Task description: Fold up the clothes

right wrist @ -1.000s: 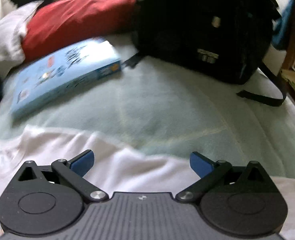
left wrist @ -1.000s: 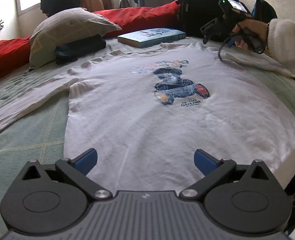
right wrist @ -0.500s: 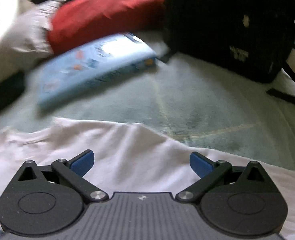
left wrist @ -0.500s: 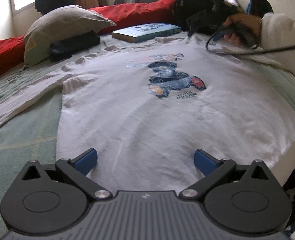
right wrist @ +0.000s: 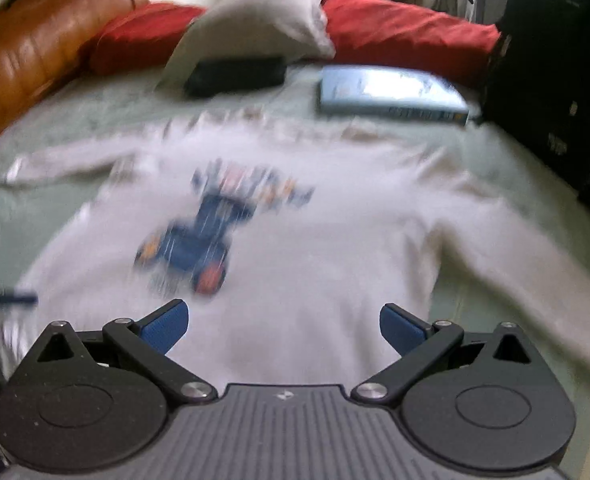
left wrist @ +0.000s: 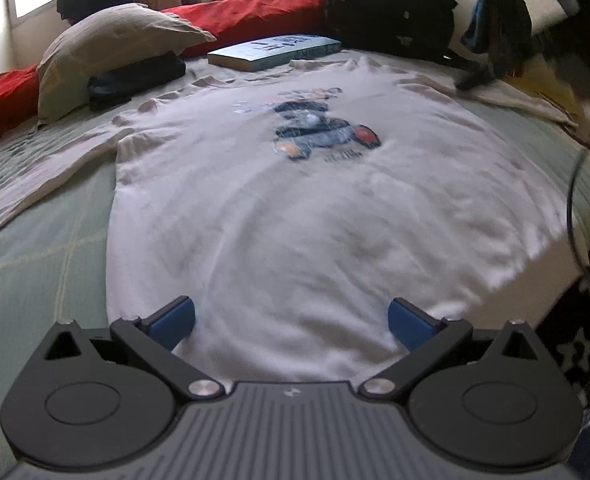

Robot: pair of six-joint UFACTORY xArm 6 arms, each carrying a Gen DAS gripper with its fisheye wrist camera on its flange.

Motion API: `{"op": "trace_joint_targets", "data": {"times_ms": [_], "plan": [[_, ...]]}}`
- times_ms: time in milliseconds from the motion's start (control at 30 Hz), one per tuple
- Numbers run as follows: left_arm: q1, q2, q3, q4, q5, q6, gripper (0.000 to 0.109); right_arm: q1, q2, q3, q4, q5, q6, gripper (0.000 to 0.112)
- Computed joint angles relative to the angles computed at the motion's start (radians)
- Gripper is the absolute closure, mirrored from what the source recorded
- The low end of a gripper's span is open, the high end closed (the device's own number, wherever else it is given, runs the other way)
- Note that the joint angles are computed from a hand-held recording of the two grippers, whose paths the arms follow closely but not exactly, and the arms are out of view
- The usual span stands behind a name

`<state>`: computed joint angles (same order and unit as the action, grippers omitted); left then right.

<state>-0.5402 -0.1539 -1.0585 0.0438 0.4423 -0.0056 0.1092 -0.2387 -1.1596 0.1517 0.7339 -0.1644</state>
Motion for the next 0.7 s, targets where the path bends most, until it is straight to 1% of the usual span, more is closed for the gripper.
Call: {"op": "trace_joint_targets", "data": {"times_ms": [100, 167, 200, 267, 300, 367, 433, 467, 533, 567, 600, 633, 700], "plan": [[0.000, -0.052, 0.055, 0.000, -0.004, -0.011, 0.006, 0.062, -0.117, 0.197, -0.138, -0.094, 0.114, 0.009], [0.000, -0.083, 0.078, -0.005, 0.011, 0.000, 0.006, 0.091, -0.172, 0.295, -0.176, -0.121, 0.171, 0.009], [0.000, -0.094, 0.084, -0.009, 0.020, 0.012, 0.006, 0.104, -0.199, 0.346, -0.206, -0.152, 0.214, 0.009], [0.000, -0.105, 0.083, -0.024, 0.028, 0.044, 0.006, 0.105, -0.253, 0.448, -0.269, -0.272, 0.317, 0.009], [0.001, -0.098, 0.071, -0.029, 0.027, 0.047, 0.006, 0.102, -0.270, 0.482, -0.300, -0.317, 0.367, 0.009], [-0.001, -0.064, 0.032, -0.037, 0.007, 0.037, 0.006, 0.098, -0.286, 0.519, -0.366, -0.367, 0.463, 0.009], [0.000, -0.017, -0.012, -0.086, -0.027, 0.067, 0.006, 0.104, -0.292, 0.529, -0.464, -0.375, 0.557, 0.009], [0.005, 0.006, -0.030, -0.086, -0.036, 0.059, 0.006, 0.107, -0.295, 0.527, -0.479, -0.367, 0.570, 0.009], [0.013, 0.053, -0.068, -0.084, -0.052, 0.042, 0.006, 0.107, -0.298, 0.522, -0.452, -0.350, 0.548, 0.009], [0.020, 0.071, -0.084, -0.081, -0.051, 0.028, 0.006, 0.105, -0.302, 0.521, -0.424, -0.344, 0.526, 0.009], [0.032, 0.079, -0.093, -0.086, -0.031, 0.012, 0.006, 0.103, -0.307, 0.525, -0.396, -0.342, 0.505, 0.009], [0.046, 0.079, -0.091, -0.118, -0.014, 0.017, 0.006, 0.100, -0.314, 0.533, -0.376, -0.346, 0.485, 0.009], [0.071, 0.063, -0.060, -0.188, -0.021, 0.060, 0.006, 0.096, -0.331, 0.560, -0.358, -0.370, 0.465, 0.009]]}}
